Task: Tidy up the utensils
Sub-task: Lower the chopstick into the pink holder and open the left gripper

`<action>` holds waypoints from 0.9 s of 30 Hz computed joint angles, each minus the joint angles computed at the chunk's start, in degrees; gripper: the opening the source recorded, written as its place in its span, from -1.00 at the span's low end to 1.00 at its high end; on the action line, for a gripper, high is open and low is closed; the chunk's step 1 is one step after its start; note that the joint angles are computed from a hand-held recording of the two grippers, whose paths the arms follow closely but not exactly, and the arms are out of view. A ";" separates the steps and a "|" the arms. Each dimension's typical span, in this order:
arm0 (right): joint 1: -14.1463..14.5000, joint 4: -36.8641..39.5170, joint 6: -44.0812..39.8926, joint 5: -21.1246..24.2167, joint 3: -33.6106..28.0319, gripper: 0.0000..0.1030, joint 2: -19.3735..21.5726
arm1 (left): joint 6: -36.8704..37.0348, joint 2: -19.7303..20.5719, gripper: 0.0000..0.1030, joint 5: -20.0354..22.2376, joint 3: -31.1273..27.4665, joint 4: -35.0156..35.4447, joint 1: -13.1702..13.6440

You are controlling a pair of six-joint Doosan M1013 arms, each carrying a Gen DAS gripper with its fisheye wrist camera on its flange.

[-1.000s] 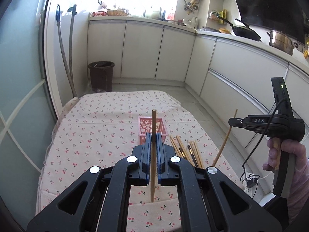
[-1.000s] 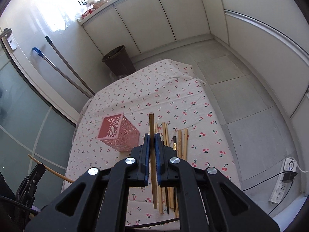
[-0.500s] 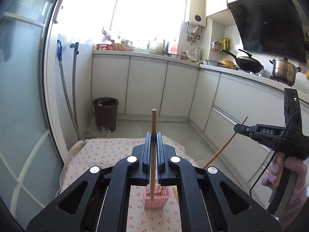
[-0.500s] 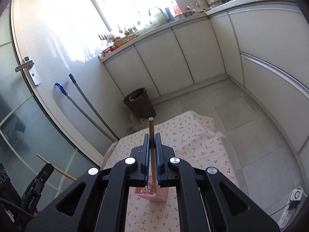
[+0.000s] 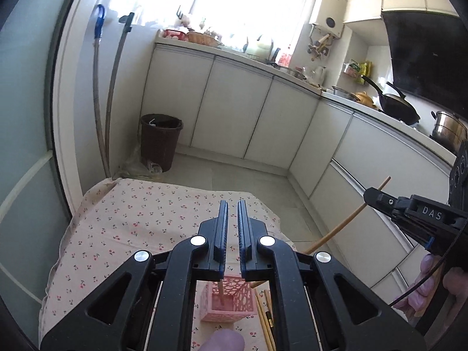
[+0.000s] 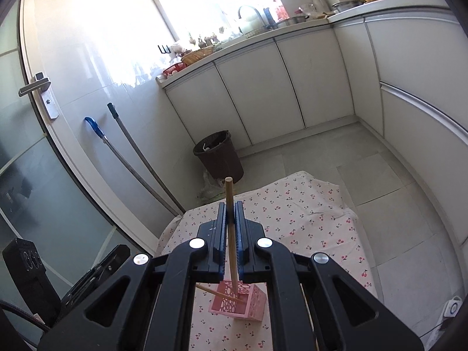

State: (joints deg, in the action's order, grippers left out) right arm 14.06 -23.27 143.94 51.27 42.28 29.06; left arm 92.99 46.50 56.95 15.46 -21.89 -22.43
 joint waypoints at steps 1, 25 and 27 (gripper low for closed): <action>0.04 0.19 -0.32 0.45 -0.45 -0.89 0.32 | -0.31 -0.52 -0.84 -0.82 1.00 0.37 0.12; 2.27 -4.71 -1.46 5.85 -1.11 -0.16 2.45 | 6.15 -5.62 -0.01 -8.53 10.83 4.62 -1.54; 2.95 -7.41 -0.27 6.49 0.26 -0.06 1.73 | 6.79 -7.15 0.05 -11.17 13.64 6.47 -2.04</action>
